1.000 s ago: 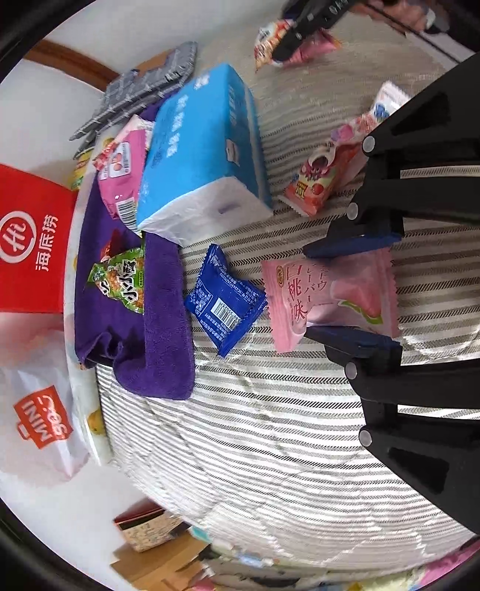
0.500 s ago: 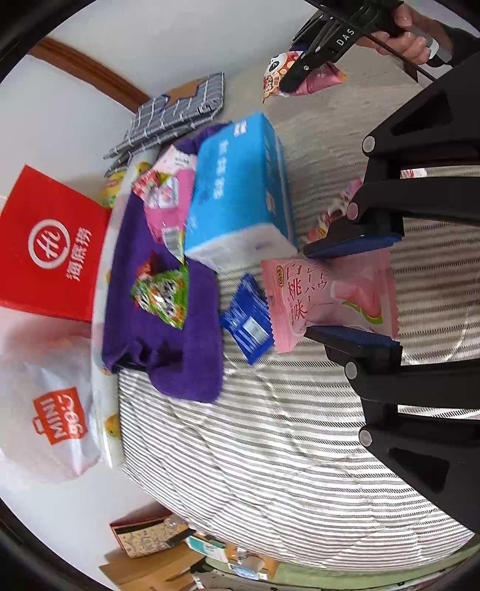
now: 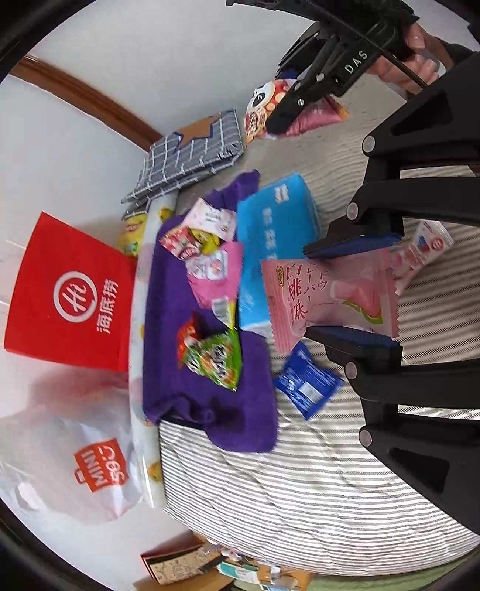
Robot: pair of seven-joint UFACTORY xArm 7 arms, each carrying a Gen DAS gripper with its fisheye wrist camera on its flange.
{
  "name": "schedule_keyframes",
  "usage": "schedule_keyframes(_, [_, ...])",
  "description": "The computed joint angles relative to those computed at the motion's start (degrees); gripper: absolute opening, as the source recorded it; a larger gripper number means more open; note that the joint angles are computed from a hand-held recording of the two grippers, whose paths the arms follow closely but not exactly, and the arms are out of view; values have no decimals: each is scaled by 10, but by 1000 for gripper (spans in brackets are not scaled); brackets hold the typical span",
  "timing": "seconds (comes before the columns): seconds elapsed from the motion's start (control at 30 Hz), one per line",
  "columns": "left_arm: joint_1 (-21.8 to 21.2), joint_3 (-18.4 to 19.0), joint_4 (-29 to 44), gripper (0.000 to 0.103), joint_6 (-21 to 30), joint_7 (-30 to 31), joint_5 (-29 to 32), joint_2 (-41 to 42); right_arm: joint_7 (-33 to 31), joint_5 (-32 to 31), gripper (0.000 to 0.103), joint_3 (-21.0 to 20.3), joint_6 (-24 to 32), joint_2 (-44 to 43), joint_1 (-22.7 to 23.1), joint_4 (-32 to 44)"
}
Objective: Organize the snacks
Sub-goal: 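Carry both held snacks over the purple towel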
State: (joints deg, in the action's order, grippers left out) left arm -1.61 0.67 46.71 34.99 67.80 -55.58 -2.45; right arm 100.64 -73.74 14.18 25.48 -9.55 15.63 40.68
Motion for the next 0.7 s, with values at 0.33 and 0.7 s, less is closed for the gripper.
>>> schedule_keyframes(0.33, [0, -9, 66, 35, -1, -30, 15, 32, -19, -23, 45, -23, -14, 35, -14, 59])
schedule_keyframes(0.7, [24, -40, 180, 35, -19, -83, 53, 127, -32, -45, 45, -70, -41, 102, -26, 133])
